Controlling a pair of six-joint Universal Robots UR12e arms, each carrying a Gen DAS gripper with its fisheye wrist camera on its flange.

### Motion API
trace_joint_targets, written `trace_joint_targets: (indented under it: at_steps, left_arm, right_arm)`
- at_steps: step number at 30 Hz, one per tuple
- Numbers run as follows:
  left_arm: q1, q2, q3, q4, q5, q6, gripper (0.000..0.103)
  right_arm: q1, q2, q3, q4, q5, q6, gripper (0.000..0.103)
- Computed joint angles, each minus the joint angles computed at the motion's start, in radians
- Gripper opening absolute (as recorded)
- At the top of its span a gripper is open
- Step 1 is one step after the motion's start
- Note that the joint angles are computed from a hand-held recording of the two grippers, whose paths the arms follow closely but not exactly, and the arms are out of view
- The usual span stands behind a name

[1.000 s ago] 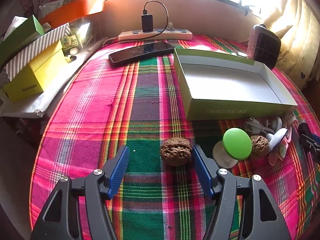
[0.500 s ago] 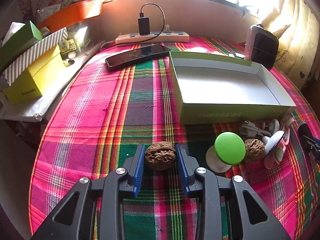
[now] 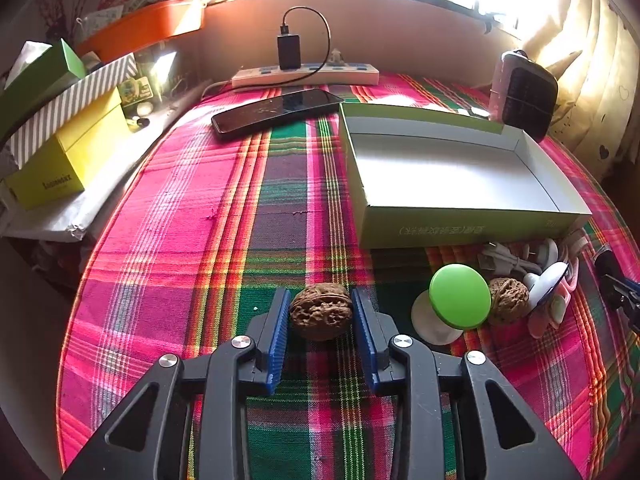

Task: Organize objects
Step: 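Carry the walnut in left tool while right tool carries the black device into the box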

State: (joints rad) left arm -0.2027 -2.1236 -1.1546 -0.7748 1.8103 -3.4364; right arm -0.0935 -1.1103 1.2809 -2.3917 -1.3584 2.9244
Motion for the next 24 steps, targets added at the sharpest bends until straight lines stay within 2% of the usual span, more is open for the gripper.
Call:
trace_joint_targets:
  at_steps: [10, 18, 24]
  left_arm:
    - [-0.004, 0.010, -0.008, 0.002, -0.009, 0.015, 0.029]
    - [-0.015, 0.021, -0.008, 0.036, -0.003, 0.045, 0.029]
    - [-0.015, 0.016, 0.015, 0.037, -0.032, 0.065, 0.029]
  right_arm:
    - [0.005, -0.009, 0.003, -0.002, 0.023, -0.016, 0.024]
    - [0.010, -0.010, -0.011, 0.008, 0.057, -0.037, 0.024]
    - [0.016, -0.007, -0.031, 0.010, 0.088, -0.052, 0.024]
